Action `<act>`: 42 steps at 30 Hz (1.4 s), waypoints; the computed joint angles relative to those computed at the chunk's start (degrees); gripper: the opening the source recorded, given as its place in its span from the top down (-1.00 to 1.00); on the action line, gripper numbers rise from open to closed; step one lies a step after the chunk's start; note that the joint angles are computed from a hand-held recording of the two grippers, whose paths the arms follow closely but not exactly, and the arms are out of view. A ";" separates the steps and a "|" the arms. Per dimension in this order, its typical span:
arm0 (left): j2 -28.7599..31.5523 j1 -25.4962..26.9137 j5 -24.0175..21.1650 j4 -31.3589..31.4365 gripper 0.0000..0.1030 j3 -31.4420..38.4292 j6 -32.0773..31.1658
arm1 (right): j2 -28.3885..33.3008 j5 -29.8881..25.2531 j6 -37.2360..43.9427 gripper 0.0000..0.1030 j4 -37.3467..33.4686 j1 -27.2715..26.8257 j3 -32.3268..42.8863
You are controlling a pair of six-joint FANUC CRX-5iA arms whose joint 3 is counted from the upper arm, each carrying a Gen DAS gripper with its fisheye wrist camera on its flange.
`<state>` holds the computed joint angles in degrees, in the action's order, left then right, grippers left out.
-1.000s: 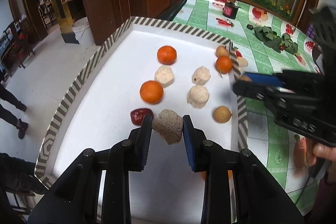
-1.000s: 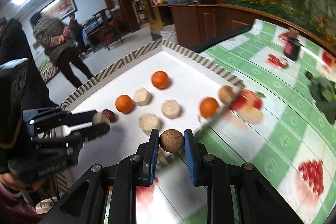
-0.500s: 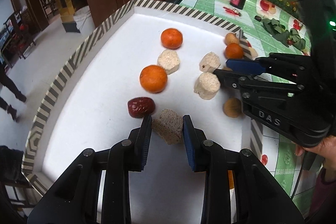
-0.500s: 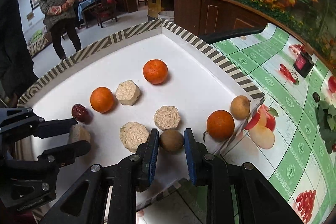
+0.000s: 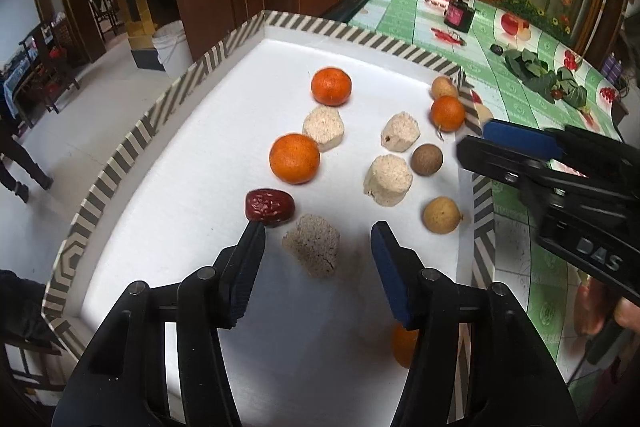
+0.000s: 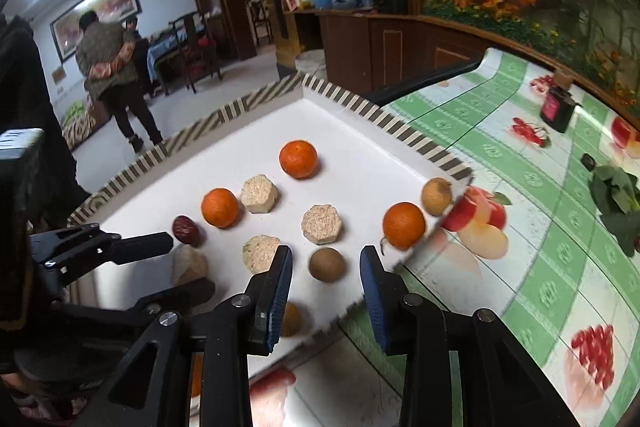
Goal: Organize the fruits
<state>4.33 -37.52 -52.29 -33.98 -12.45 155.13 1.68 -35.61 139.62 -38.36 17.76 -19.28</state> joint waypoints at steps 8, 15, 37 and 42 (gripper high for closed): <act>2.39 -7.04 -8.54 -10.95 -0.08 4.94 9.31 | -4.36 -1.34 4.57 0.34 -7.57 -6.16 -2.60; 2.89 -7.80 -8.50 -11.32 -0.08 5.77 10.66 | -4.64 -3.66 5.66 0.34 -9.69 -9.25 -3.22; 3.65 -10.31 -10.88 -13.56 -0.08 7.44 12.85 | -5.61 -3.80 6.31 0.34 -9.56 -9.53 -4.86; 3.77 -10.29 -10.95 -13.53 -0.08 7.58 12.81 | -5.42 -4.04 6.17 0.34 -9.40 -9.55 -4.76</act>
<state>8.09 -47.81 -63.24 -47.50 -4.87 167.94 -3.74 -39.65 145.79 -47.76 8.21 -24.04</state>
